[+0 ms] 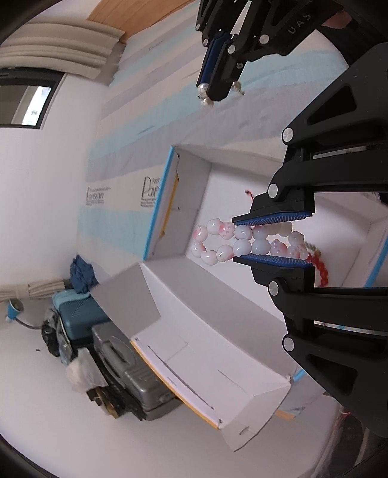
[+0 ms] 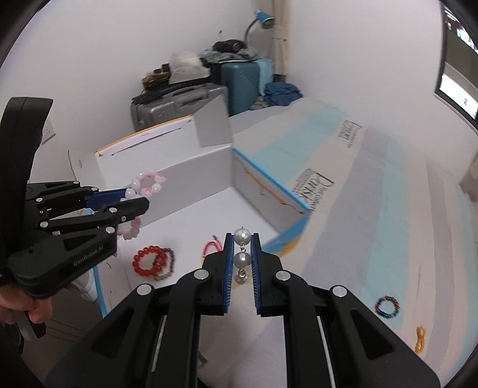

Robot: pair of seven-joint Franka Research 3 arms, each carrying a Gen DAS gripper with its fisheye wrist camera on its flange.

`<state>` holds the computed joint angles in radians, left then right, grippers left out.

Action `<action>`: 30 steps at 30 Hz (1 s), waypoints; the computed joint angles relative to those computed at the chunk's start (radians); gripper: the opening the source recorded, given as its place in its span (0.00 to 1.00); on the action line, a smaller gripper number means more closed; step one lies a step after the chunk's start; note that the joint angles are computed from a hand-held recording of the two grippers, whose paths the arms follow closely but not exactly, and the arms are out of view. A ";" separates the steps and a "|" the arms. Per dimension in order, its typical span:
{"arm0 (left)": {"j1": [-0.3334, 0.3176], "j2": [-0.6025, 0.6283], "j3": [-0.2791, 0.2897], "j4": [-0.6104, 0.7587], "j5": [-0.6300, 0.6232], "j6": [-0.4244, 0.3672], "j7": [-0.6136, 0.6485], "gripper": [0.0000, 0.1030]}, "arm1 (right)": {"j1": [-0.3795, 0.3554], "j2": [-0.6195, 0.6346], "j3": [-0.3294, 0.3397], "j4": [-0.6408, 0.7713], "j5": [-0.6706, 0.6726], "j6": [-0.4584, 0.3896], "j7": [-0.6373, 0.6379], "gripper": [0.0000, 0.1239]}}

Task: Organize jewelry
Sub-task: 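Carry the pink bracelet and pearl strand with both tools over the white box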

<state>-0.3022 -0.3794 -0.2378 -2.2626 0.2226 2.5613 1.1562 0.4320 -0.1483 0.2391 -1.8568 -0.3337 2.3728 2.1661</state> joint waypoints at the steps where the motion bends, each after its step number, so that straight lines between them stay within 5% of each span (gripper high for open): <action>1: -0.001 -0.001 0.010 -0.004 -0.006 -0.003 0.011 0.17 | 0.005 0.027 0.003 0.028 0.009 -0.009 -0.011 0.08; 10: 0.003 0.061 0.070 -0.005 -0.117 -0.025 0.129 0.18 | 0.094 0.238 -0.038 0.249 0.048 -0.113 -0.088 0.08; 30: 0.067 0.280 0.049 0.127 -0.214 -0.252 0.332 0.18 | 0.186 0.625 -0.144 0.687 0.224 -0.537 -0.322 0.08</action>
